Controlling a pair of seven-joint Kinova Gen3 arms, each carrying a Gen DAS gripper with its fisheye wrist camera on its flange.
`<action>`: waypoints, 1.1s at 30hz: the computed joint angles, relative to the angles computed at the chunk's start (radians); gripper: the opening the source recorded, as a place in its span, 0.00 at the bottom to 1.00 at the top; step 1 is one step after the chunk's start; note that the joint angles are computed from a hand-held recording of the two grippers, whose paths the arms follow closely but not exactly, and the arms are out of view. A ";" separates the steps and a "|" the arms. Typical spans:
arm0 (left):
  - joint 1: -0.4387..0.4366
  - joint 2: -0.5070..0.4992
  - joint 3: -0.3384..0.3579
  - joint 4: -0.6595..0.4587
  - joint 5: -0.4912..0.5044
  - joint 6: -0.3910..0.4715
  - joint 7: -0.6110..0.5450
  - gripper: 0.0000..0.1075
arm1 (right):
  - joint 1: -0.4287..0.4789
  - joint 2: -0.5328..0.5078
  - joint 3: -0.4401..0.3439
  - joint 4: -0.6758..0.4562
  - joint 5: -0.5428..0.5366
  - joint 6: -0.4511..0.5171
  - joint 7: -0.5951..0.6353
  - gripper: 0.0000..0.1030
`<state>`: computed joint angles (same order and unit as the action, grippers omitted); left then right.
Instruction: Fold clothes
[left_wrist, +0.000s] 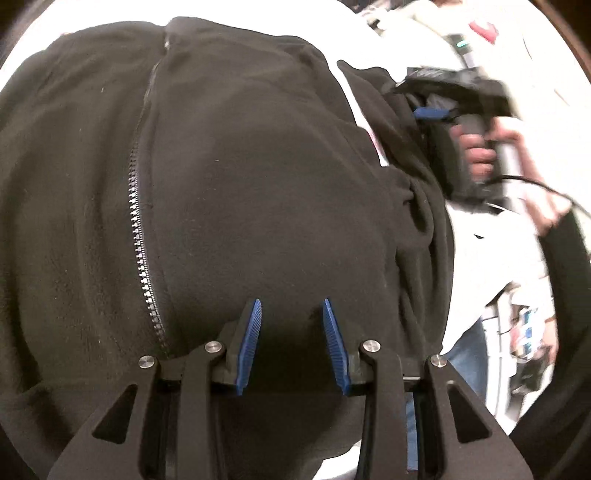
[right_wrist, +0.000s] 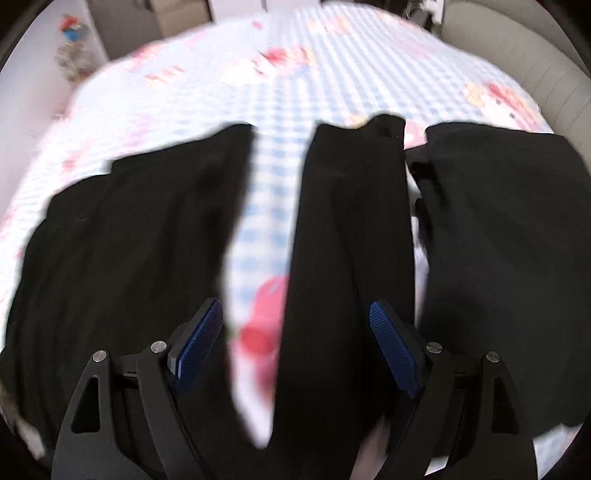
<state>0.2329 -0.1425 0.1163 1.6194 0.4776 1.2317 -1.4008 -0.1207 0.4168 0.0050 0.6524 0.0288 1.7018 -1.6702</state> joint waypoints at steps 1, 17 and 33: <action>-0.008 0.001 -0.023 0.008 0.031 0.008 -0.022 0.34 | -0.016 0.046 0.007 -0.036 0.034 0.024 -0.007 0.81; -0.094 -0.146 -0.145 0.041 0.097 0.065 -0.147 0.36 | -0.341 -0.296 0.517 0.235 -0.338 -0.244 0.218 0.07; -0.195 -0.332 -0.329 0.204 0.033 0.027 -0.099 0.39 | -0.089 -0.552 -0.068 0.722 -0.574 -0.252 0.232 0.30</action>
<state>0.0380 -0.4746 -0.2124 1.8231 0.5105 1.2584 -1.5001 -0.2101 -0.1355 -0.0634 1.3739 -0.5457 1.4499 -1.4382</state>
